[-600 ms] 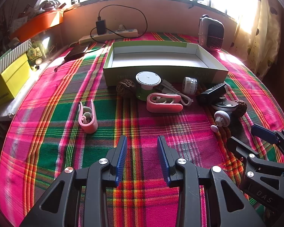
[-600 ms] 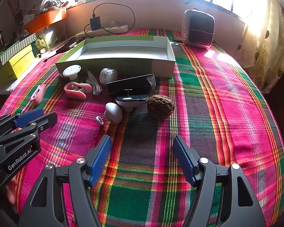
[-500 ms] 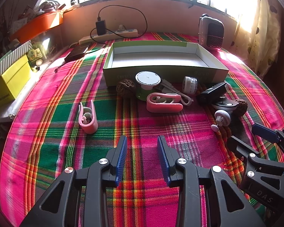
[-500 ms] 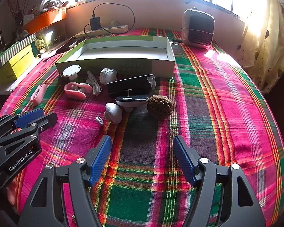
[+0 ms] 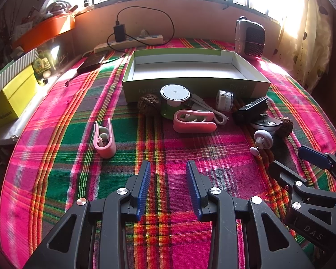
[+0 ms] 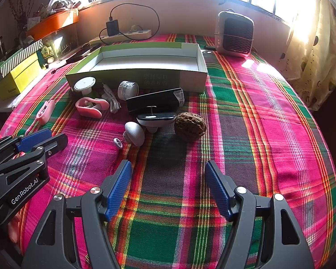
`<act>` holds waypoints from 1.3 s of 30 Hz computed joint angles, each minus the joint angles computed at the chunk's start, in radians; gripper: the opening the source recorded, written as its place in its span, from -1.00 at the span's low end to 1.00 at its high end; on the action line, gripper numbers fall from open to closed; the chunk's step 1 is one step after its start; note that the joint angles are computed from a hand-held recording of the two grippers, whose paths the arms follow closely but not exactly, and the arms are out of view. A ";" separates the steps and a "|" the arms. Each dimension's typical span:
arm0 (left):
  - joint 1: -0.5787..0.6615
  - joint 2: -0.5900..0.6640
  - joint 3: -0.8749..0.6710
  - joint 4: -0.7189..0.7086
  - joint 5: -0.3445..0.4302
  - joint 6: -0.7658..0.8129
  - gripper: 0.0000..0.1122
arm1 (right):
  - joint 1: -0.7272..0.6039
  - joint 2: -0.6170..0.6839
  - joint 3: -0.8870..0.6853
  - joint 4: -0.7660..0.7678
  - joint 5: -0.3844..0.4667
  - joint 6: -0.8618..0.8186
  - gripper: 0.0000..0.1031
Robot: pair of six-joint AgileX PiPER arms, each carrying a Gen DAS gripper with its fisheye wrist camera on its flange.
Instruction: Organize objects
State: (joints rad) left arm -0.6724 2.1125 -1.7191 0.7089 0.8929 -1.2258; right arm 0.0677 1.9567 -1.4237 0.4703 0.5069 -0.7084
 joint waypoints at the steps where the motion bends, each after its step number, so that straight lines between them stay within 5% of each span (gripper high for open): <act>1: 0.000 0.001 -0.002 0.000 0.001 0.001 -0.45 | 0.000 0.000 0.000 0.000 0.000 0.000 0.33; 25: -0.001 0.002 -0.003 0.000 0.003 0.003 -0.45 | 0.000 0.001 0.001 0.004 0.000 -0.009 0.33; 30: 0.019 -0.033 0.055 -0.020 -0.069 0.054 -0.45 | -0.021 0.018 -0.040 0.025 0.063 -0.075 0.33; 34: 0.040 -0.072 0.113 -0.038 -0.106 0.077 -0.45 | -0.038 0.015 -0.039 -0.019 0.011 -0.061 0.33; 39: 0.082 -0.117 0.175 -0.068 -0.148 0.055 -0.45 | -0.068 0.068 -0.135 -0.062 0.054 -0.024 0.33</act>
State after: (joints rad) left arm -0.5901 1.9953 -1.5441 0.6411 0.7447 -1.1711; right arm -0.0006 2.0245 -1.5588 0.4082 0.5606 -0.7325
